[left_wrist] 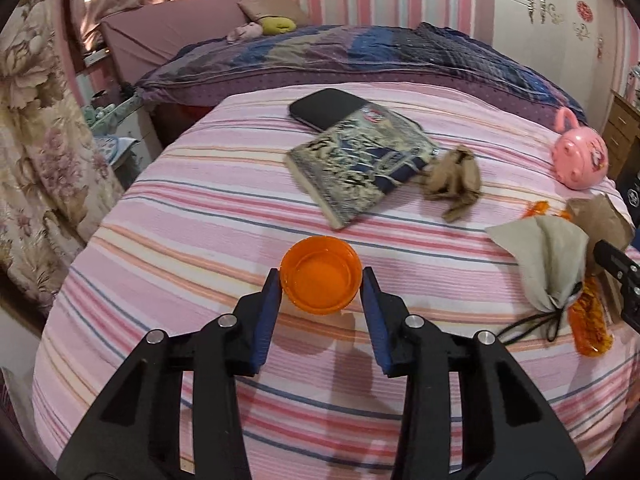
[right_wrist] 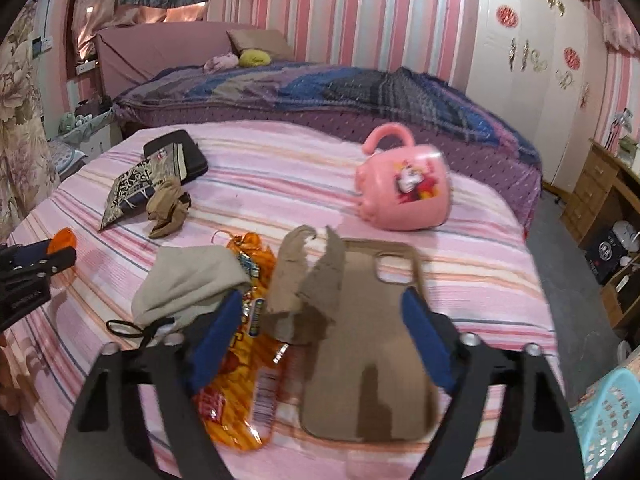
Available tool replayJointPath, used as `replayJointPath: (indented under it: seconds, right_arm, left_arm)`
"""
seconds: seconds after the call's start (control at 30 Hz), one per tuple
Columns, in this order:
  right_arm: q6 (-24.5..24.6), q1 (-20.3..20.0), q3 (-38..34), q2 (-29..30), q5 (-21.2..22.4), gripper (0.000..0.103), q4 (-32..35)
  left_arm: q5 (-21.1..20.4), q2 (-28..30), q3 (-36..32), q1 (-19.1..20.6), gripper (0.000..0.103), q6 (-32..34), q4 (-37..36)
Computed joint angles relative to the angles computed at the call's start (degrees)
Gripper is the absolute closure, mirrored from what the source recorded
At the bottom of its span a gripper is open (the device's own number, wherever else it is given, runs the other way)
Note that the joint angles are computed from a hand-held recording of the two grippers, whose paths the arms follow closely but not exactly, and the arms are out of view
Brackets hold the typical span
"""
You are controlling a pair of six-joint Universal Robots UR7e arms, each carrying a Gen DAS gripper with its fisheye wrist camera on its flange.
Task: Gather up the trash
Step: 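Grasp the orange round lid with the left tool, then grasp the brown cardboard tube with the right tool while the left tool holds the lid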
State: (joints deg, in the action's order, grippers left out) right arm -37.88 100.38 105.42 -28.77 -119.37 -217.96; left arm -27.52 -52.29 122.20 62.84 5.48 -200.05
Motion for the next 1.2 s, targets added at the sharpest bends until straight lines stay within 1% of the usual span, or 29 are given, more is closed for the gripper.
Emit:
replayJointPath:
  seconds: [0.03,0.1,0.13,0.2,0.33,0.53,0.87,1.1,1.2]
  right_arm:
    - [0.43,-0.1,-0.22,0.0,0.23,0.033,0.9]
    - [0.97,-0.27,-0.52,-0.12,1.01,0.047,3.03]
    - [0.93,-0.32,-0.52,-0.15,1.34,0.051,3.49]
    - [0.76,-0.49,-0.05,-0.44,2.34,0.068,3.62]
    - [1.13,-0.98,1.38,-1.01,4.82,0.07,1.86]
    - [-0.18,-0.74,4.05,-2.55,5.61,0.071,-2.11]
    - [-4.17,-0.47,9.14,-5.64,3.42,0.071,-8.12]
    - [-5.63,-2.62,15.72,-9.66,2.43,0.071,-12.31]
    - [-5.77,-3.36,17.74,-11.17,2.69,0.071,-13.86]
  left_arm:
    - [0.5,-0.1,0.01,0.01,0.064,0.26,-0.49]
    - [1.1,-0.18,-0.02,-0.06,0.064,0.97,-1.58]
    - [1.09,-0.34,0.01,-0.11,0.064,1.19,-1.98]
    - [1.05,-0.55,0.15,-0.27,0.064,1.42,-2.62]
    - [0.66,-1.07,0.62,-0.87,0.064,0.89,-3.0]
    - [1.21,-1.71,2.08,-2.74,0.064,1.21,-5.1]
    - [1.73,-1.68,4.89,-6.78,0.064,0.09,-7.29]
    - [1.99,-0.8,6.94,-10.22,0.064,-2.93,-7.92]
    - [1.91,-0.15,7.76,-11.85,0.064,-4.72,-7.59]
